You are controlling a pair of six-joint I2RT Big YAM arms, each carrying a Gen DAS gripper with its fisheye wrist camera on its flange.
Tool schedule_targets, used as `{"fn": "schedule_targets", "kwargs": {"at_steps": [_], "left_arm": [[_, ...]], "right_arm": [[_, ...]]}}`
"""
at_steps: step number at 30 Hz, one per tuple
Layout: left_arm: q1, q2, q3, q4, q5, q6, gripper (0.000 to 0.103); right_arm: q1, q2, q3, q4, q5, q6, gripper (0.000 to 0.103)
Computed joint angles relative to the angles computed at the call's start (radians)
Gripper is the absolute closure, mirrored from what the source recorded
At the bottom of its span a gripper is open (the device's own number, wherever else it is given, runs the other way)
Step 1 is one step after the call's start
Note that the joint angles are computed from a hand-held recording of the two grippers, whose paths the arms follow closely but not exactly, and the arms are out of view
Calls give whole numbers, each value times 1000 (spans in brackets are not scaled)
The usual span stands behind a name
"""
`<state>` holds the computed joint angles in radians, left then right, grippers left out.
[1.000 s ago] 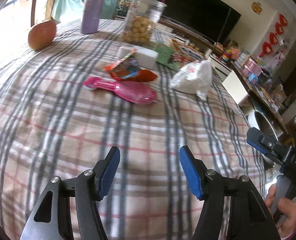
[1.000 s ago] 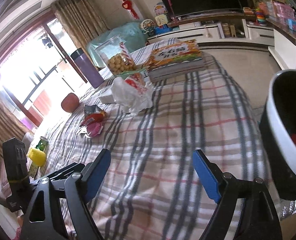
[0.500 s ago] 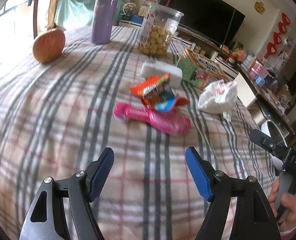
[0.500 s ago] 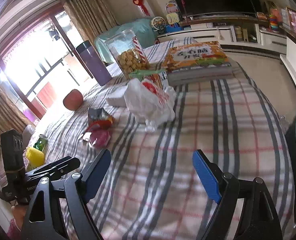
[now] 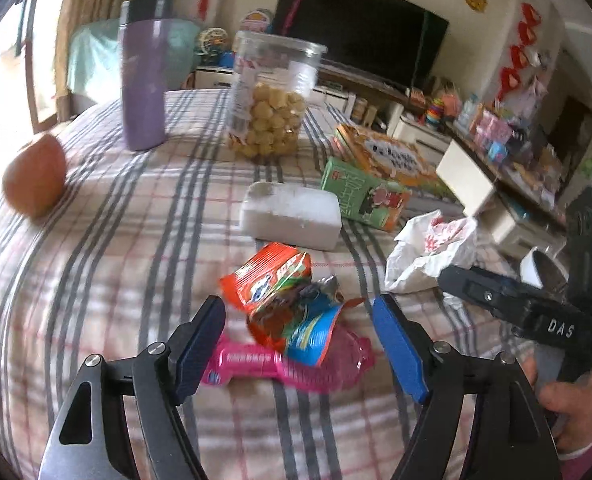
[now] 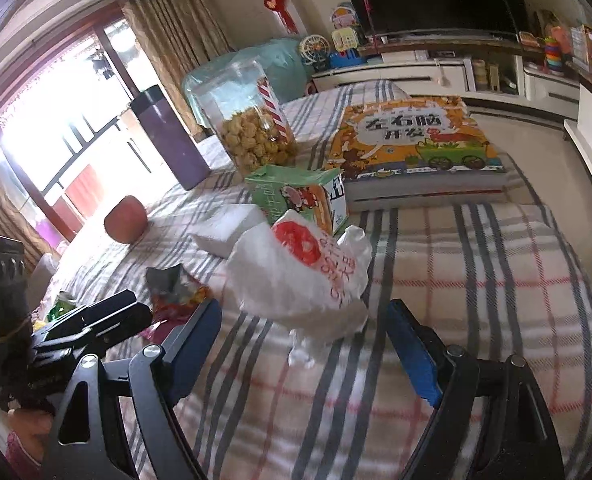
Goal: Collect trash
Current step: 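Move both tools back to the bed toward the snack bag and white plastic bag, then grasp the orange snack bag with the left tool while the right tool grasps the white plastic bag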
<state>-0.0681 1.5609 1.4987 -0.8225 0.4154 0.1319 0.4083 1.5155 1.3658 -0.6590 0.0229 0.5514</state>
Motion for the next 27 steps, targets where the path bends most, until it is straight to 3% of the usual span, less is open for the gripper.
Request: {"fn": "schedule_targets", "kwargs": {"at_steps": [1, 2, 3, 4, 5, 6, 9, 16, 27], "left_arm": [[-8, 13, 9, -9, -14, 13, 32], [-14, 19, 14, -17, -22, 19, 43], [-23, 31, 24, -30, -33, 30, 60], [-32, 45, 35, -50, -50, 41, 68], [-39, 57, 43, -63, -61, 46, 87], [-42, 59, 45, -65, -61, 45, 94], [-46, 55, 34, -40, -69, 26, 100], [-38, -6, -32, 7, -32, -22, 103], [-42, -138, -157, -4, 66, -32, 103]], "right_arm": [[-3, 14, 12, -6, -3, 0, 27], [-4, 24, 21, -16, -6, -3, 39], [-3, 32, 29, -29, -5, -4, 42], [-1, 38, 35, -39, 3, -4, 43], [1, 33, 28, -33, 8, -5, 50], [4, 27, 22, -30, 11, -10, 53], [10, 1, -2, -26, 17, -21, 58], [14, -88, -69, -14, 25, -8, 60], [41, -229, -176, -35, 59, 0, 60]]}}
